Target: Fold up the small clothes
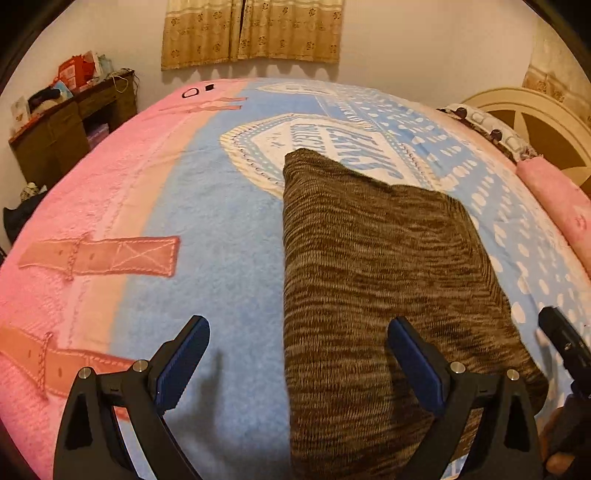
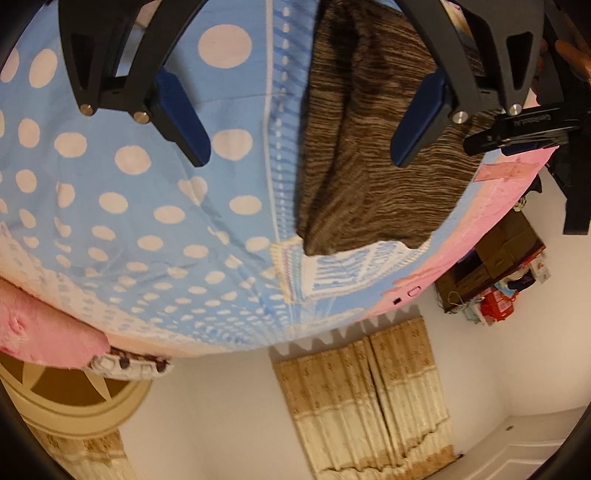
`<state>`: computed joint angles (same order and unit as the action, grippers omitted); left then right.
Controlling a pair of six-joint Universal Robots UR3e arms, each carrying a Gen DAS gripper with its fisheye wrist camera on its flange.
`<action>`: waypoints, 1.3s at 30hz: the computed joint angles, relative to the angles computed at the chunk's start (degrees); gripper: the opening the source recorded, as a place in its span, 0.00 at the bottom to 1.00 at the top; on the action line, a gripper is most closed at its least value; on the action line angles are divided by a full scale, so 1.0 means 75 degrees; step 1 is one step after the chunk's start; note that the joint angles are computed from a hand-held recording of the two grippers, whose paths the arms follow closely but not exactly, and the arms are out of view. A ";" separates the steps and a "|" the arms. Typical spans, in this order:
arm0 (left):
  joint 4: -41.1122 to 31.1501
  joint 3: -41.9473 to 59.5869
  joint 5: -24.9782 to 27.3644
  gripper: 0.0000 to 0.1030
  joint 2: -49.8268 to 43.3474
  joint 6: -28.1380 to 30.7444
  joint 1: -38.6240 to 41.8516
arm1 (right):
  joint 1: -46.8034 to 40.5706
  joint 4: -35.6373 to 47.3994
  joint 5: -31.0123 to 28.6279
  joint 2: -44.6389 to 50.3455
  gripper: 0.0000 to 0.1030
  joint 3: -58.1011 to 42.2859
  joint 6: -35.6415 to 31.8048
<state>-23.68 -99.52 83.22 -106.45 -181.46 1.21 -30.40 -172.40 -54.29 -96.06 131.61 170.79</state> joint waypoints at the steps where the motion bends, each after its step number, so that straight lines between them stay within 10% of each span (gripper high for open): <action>1: -0.0022 0.0046 -0.0161 0.95 -0.0045 -0.0010 0.0043 | -0.0018 0.0174 0.0033 -0.0012 0.97 -0.0051 -0.0018; 10: -0.1226 0.1259 -0.1335 0.95 -0.0934 -0.0565 0.0264 | 0.0695 0.1450 -0.0239 0.0721 0.97 -0.1345 -0.0266; 20: -0.0733 0.1269 -0.0358 0.95 -0.1133 -0.0449 -0.0244 | 0.1531 0.2183 -0.0883 0.1660 0.90 -0.2233 -0.0646; 26: -0.0476 0.1201 -0.0223 0.95 -0.1198 -0.0401 -0.0286 | 0.1576 0.2024 -0.0808 0.1529 0.63 -0.2011 -0.0893; 39: 0.0004 0.1034 -0.0292 0.91 -0.1258 -0.0257 -0.0313 | 0.1616 0.1917 -0.0775 0.1670 0.60 -0.2116 -0.0821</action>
